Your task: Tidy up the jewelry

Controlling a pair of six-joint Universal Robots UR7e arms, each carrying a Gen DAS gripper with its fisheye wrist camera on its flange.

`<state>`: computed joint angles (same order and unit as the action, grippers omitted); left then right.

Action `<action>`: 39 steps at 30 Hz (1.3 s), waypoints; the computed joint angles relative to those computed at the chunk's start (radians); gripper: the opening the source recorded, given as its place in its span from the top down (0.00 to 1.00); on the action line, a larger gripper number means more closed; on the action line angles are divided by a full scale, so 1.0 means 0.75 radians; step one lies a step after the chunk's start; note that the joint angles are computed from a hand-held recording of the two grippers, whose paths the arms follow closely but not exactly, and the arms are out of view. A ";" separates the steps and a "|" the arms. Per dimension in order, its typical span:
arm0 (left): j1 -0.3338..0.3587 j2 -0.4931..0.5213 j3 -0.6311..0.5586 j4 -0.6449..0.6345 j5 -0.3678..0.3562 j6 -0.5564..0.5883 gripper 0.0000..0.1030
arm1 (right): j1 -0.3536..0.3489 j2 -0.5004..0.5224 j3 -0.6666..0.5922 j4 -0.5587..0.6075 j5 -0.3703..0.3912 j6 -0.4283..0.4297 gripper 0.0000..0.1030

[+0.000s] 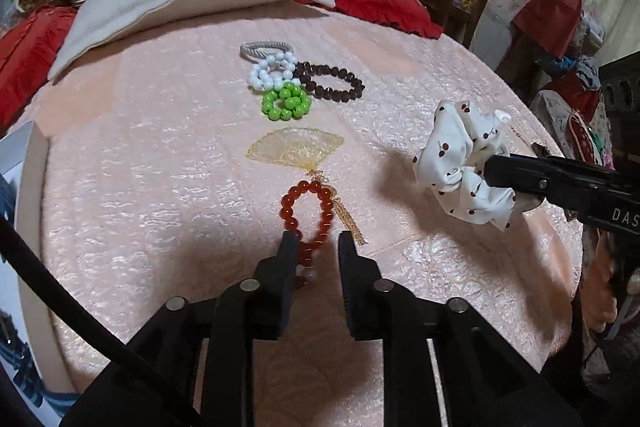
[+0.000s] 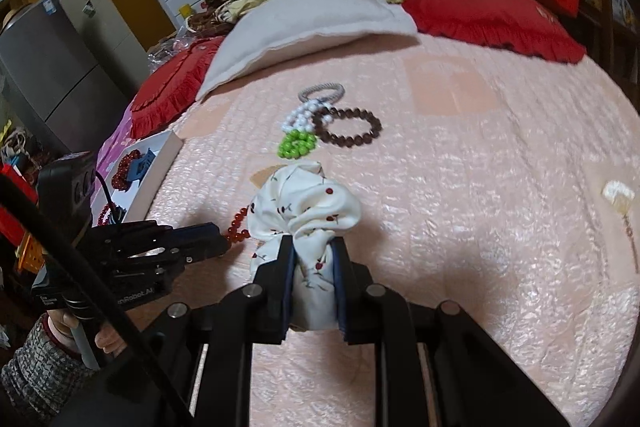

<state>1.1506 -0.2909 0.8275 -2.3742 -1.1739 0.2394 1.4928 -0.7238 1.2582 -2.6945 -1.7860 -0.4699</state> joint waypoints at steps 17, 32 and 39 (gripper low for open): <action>-0.064 0.043 0.059 -0.158 0.299 0.084 0.88 | 0.000 0.040 -0.034 0.016 -0.009 -0.012 0.82; -0.086 -0.410 0.602 -0.699 0.257 0.004 0.88 | 0.115 0.035 -0.024 0.027 0.022 -0.085 0.82; -0.019 -0.550 0.744 -0.790 0.394 -0.117 0.88 | 0.239 0.141 -0.103 0.184 0.066 -0.143 0.82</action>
<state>1.1367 -0.7036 1.3858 -2.9665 -0.8785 0.1514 1.6718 -0.6178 1.1807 -2.5568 -1.7361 -0.5770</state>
